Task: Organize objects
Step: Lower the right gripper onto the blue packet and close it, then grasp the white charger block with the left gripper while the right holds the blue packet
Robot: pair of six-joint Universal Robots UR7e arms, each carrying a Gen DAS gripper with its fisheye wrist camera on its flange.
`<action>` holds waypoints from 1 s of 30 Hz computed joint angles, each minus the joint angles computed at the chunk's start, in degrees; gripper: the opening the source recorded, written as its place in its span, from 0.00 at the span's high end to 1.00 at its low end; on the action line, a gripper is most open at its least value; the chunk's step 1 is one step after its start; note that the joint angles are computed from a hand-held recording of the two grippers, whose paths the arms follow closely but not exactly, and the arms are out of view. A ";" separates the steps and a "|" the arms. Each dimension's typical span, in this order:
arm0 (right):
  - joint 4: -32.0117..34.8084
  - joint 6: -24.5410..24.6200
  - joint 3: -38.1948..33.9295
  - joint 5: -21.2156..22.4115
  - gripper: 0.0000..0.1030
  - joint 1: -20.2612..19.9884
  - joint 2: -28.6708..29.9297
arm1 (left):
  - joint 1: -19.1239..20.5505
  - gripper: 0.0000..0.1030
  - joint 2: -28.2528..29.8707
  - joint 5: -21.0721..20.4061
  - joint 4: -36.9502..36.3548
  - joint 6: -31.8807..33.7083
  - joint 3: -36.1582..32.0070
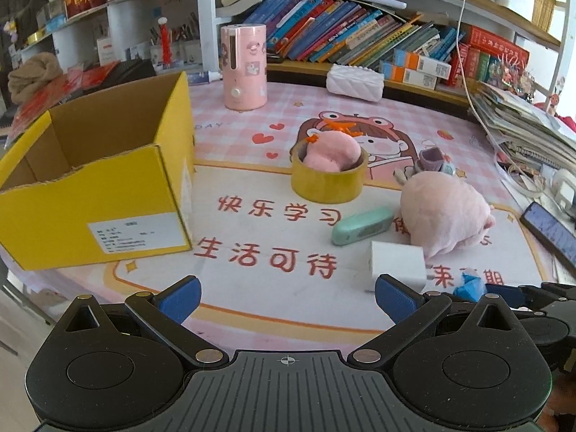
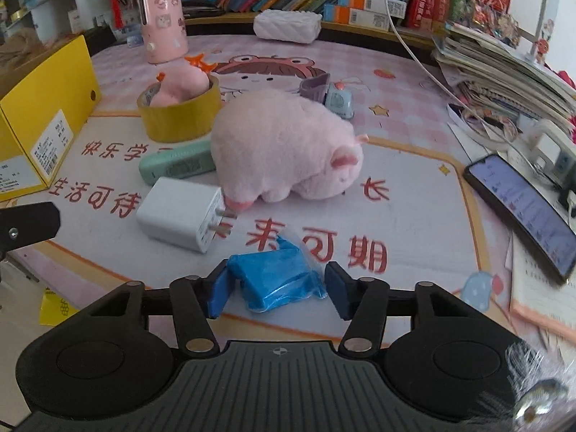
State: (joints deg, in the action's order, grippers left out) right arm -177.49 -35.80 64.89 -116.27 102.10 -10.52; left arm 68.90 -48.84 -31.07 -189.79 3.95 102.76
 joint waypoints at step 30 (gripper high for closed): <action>-8.21 -4.26 4.29 13.19 0.67 -3.35 -7.02 | 1.91 0.32 11.24 -6.21 10.38 3.95 -15.36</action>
State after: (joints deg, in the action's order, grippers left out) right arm -185.70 -40.06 69.18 -103.08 98.75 -17.53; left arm 70.82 -37.60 -37.27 -179.41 7.90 87.40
